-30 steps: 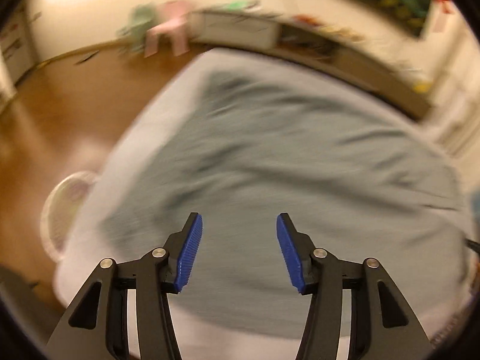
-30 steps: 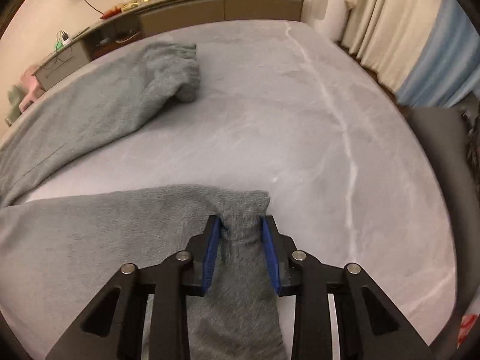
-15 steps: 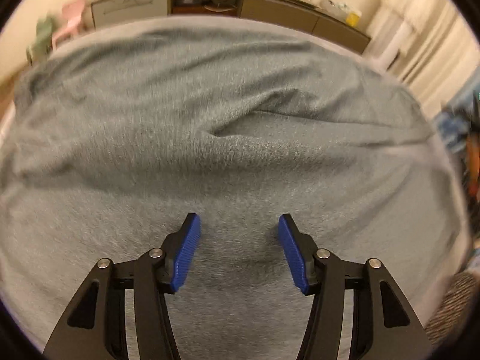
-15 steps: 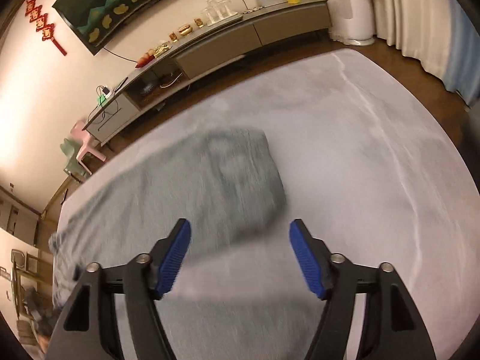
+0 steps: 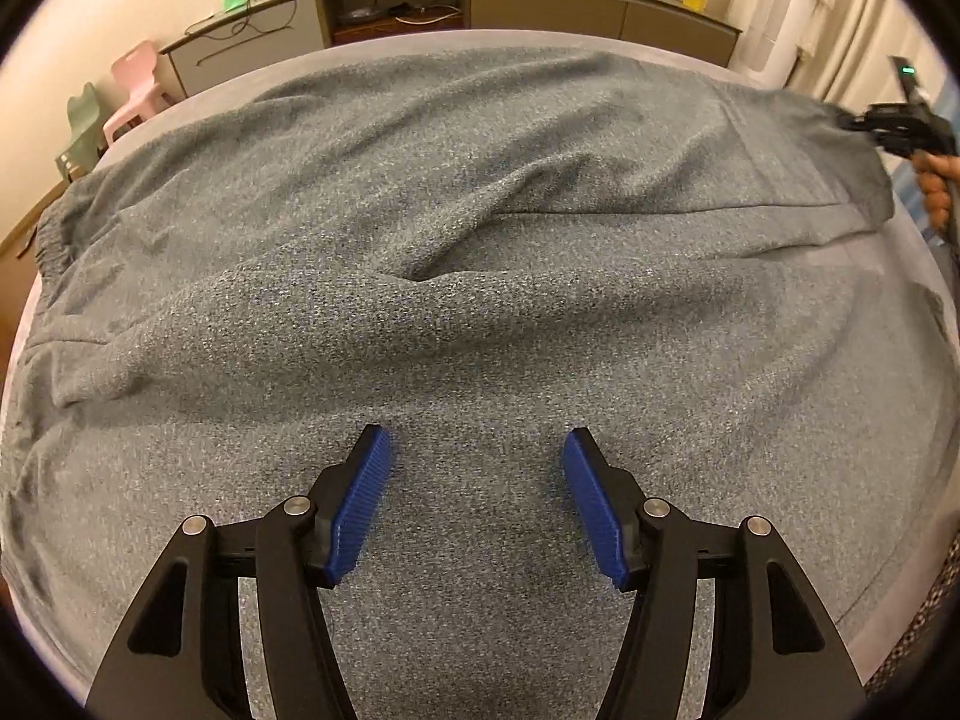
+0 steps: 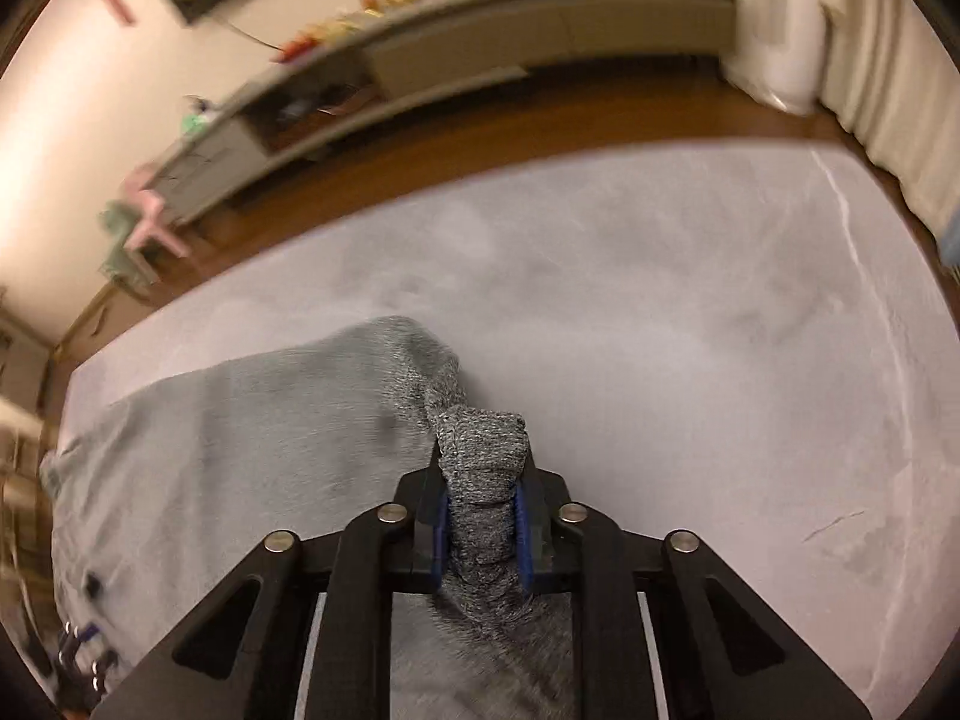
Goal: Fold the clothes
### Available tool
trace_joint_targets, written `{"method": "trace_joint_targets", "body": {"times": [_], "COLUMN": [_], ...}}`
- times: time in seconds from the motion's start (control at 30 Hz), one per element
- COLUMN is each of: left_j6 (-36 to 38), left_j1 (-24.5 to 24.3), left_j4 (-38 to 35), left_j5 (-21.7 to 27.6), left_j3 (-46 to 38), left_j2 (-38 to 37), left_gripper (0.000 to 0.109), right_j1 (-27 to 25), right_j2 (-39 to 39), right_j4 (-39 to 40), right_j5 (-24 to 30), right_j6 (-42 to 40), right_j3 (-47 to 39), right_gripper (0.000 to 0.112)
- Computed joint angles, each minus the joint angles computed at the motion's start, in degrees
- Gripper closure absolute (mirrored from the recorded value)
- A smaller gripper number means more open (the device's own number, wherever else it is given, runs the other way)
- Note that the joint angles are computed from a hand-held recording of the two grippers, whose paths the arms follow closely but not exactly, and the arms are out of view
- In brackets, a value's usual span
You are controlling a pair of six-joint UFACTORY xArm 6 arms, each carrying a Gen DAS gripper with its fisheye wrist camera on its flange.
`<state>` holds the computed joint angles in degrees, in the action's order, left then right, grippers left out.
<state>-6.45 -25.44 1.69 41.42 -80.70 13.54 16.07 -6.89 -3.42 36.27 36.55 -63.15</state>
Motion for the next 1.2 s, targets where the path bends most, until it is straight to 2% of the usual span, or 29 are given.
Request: {"method": "trace_joint_targets", "body": {"times": [0.07,0.13,0.17,0.23,0.27,0.33,0.37,0.5,0.57,0.67,0.73,0.8,0.83,0.87,0.9,0.93,0.97,1.0,1.03,1.07,1.1,1.13,1.2], "left_j6": [-0.44,-0.64,-0.56,-0.26,0.11,2.91,4.43,8.0,9.98,8.7,6.94,7.22,6.44,5.02,4.61,4.21,3.71,3.17,0.8,-1.67,-3.84,-5.44,-8.13], "left_j1": [0.02,0.19,0.38,0.72,0.86,1.4,1.69,3.56,5.15,7.6,9.36,11.31,11.97,12.44,12.72,12.98,13.05,13.11,12.51,11.92,11.69,11.31,10.64], "left_j4": [-0.75,-2.02,-3.16,-6.09,-7.83,-13.65,-16.54,-26.27,-32.0,-34.56,-35.59,-38.06,-38.05,-37.27,-37.29,-37.33,-37.78,-38.22,-38.05,-37.84,-37.61,-37.35,-36.02], "left_j5": [-0.05,0.04,0.13,0.12,0.11,0.25,0.4,-0.35,-0.35,-0.22,0.59,2.02,2.74,3.35,4.15,4.97,5.98,7.03,7.49,8.04,9.17,9.93,11.2], "left_j3": [-0.1,-0.1,-0.02,0.23,0.35,0.67,0.87,2.87,3.61,3.4,1.92,0.16,-0.61,-2.22,-4.34,-6.54,-9.12,-11.78,-14.98,-18.42,-22.2,-25.48,-31.48], "left_j2": [0.06,-0.08,-0.27,-0.69,-0.89,-1.48,-1.74,-3.86,-4.84,-5.58,-5.12,-4.15,-4.16,-3.54,-2.22,-0.85,1.05,2.99,5.57,8.27,11.01,13.59,17.95], "left_gripper": [0.046,0.046,0.046,0.046,0.046,0.046,0.046,0.046,0.045,0.044,0.044,0.044,0.044,0.043,0.042,0.041,0.04,0.04,0.04,0.04,0.04,0.04,0.04], "right_j1": [2.79,8.52,13.39,25.12,30.36,37.41,39.63,40.59,41.03,42.76,42.17,45.26,44.98,44.23,42.92,41.88,40.82,37.68,34.36,32.22,29.86,27.68,27.8], "right_j2": [-5.43,-12.12,-15.27,-19.13,-20.44,-20.55,-22.33,-30.69,-32.67,-36.22,-37.36,-37.72,-37.56,-37.33,-36.51,-35.19,-33.84,-31.53,-28.79,-26.86,-25.12,-23.9,-27.43], "right_j4": [-4.86,-15.46,-21.38,-32.25,-35.1,-35.45,-33.3,-25.24,-24.72,-24.46,-24.5,-27.93,-29.23,-30.4,-31.03,-30.89,-30.23,-27.17,-23.13,-20.31,-17.85,-16.63,-21.4], "right_j5": [-0.58,1.21,4.93,16.93,22.92,33.5,35.67,32.74,33.2,32.71,30.75,33.03,32.11,30.66,28.69,27.36,26.19,23.36,20.78,19.29,17.96,16.02,11.31], "right_j6": [2.69,6.14,7.68,9.79,10.03,13.63,17.97,29.13,33.24,42.79,47.07,51.85,51.92,51.51,49.79,47.56,44.96,40.42,35.12,32.21,29.88,28.67,33.27], "right_j3": [2.95,5.64,6.48,8.08,10.43,10.95,12.78,18.36,17.73,17.87,19.26,18.31,18.31,18.46,17.94,16.87,15.65,15.16,14.42,14.45,14.2,14.52,16.28], "right_gripper": [0.098,0.099,0.099,0.099,0.099,0.098,0.096,0.083,0.08,0.074,0.073,0.072,0.064,0.051,0.045,0.04,0.039,0.039,0.04,0.058,0.083,0.103,0.103]}}
